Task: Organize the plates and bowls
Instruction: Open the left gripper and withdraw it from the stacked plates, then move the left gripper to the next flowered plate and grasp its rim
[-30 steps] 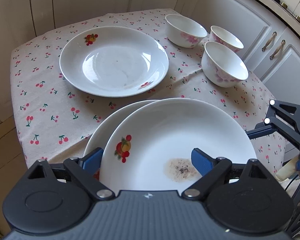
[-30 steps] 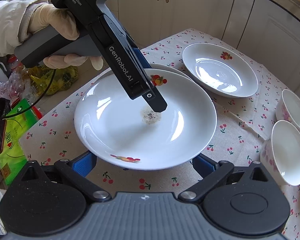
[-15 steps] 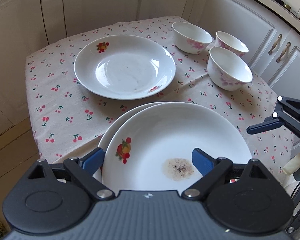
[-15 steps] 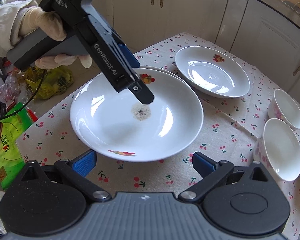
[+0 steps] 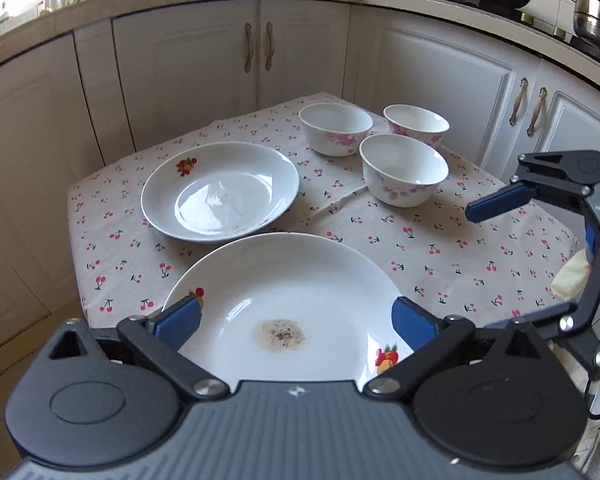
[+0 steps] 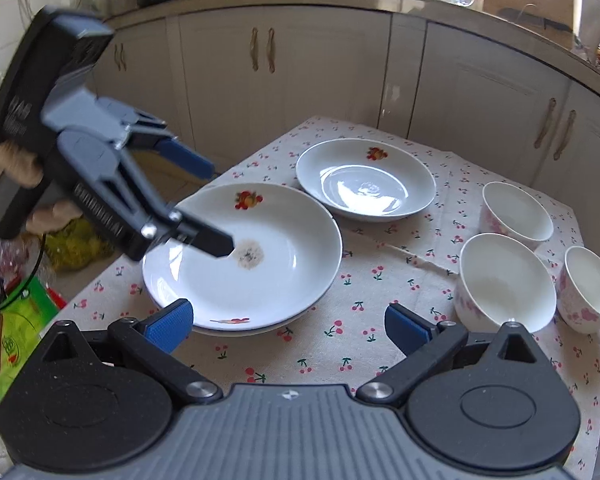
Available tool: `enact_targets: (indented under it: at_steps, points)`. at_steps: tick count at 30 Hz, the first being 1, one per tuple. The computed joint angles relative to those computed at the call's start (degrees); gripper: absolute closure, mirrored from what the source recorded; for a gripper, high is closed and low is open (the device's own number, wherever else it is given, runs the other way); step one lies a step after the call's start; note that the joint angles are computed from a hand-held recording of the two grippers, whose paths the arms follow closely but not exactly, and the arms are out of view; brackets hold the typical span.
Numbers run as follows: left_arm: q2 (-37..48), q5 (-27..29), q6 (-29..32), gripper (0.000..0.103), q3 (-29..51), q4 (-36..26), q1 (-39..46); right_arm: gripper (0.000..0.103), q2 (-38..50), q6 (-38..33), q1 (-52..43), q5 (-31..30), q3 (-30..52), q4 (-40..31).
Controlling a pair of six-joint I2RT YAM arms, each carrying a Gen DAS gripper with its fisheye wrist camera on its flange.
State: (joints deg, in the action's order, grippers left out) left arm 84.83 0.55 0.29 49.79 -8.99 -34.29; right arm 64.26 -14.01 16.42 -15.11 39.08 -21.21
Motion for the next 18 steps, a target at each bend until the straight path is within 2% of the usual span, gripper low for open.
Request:
enact_targets:
  at_steps: [3, 7, 11, 18]
  points:
    - [-3.4, -2.5, 0.6, 0.002, -3.8, 2.7, -3.2, 0.000, -2.4, 0.7, -1.8, -2.0, -1.3, 0.3]
    - [-4.9, -2.1, -1.3, 0.001, -3.1, -1.6, -5.0, 0.000, -5.7, 1.2, -3.9, -3.6, -3.1, 0.6]
    - [-7.8, -3.2, -5.2, 0.001, -4.5, -2.0, -6.1, 0.000, -9.6, 1.7, -5.6, -4.9, -4.5, -0.3]
    - [-12.3, -6.4, -7.0, 0.001, -6.9, -2.9, -8.5, 0.000, -14.7, -1.3, -9.2, -7.4, -6.4, -3.1]
